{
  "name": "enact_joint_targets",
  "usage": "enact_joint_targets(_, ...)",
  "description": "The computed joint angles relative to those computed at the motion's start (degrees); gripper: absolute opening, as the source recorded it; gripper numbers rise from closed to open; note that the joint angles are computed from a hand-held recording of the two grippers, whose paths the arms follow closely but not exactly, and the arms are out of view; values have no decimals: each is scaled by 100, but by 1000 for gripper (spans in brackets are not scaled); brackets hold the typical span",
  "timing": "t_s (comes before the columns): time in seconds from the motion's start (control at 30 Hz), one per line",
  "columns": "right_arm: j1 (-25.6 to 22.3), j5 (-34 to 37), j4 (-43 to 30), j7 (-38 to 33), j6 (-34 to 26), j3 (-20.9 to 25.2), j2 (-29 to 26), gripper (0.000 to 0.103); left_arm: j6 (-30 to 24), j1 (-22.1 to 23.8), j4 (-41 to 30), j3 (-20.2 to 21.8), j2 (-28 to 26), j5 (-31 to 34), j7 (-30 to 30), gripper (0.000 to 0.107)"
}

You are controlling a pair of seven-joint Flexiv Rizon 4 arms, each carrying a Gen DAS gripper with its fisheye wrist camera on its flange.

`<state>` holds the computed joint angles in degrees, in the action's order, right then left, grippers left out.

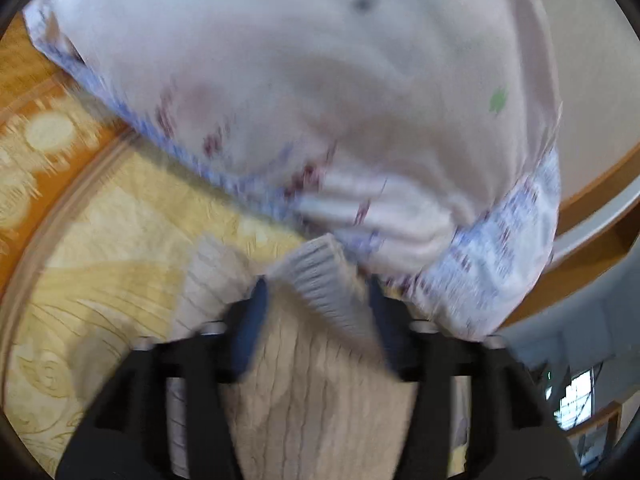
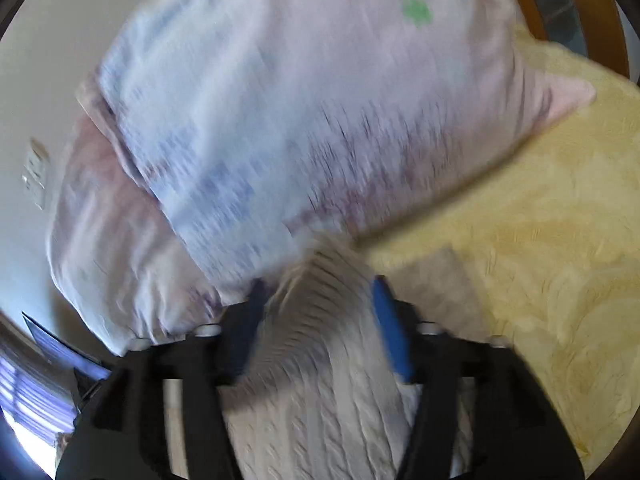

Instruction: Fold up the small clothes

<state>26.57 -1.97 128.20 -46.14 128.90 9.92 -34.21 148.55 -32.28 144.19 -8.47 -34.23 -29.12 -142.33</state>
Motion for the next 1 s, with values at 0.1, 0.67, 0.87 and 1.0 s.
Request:
enact_joint_targets(0.1,271,330,314,-373,125,-177,307,66,145,-240,321,42,333,-343,157,63)
enact_joint_targets(0.67,628,793,1539,-1579,-265,-201,654,30,-897,-2044,448,-417,733,-3215,2517,53)
enact_joint_targets(0.87,854,1102,1548,-1828,-247,-284,629,14,-1050,-1988,414,-394,572,-2973,2270,23)
enact_joint_targets(1.0,1346,1651,1558,-2108,-140,-517,693,11,-1041,-1934,500,-349,549,-2703,1963,8)
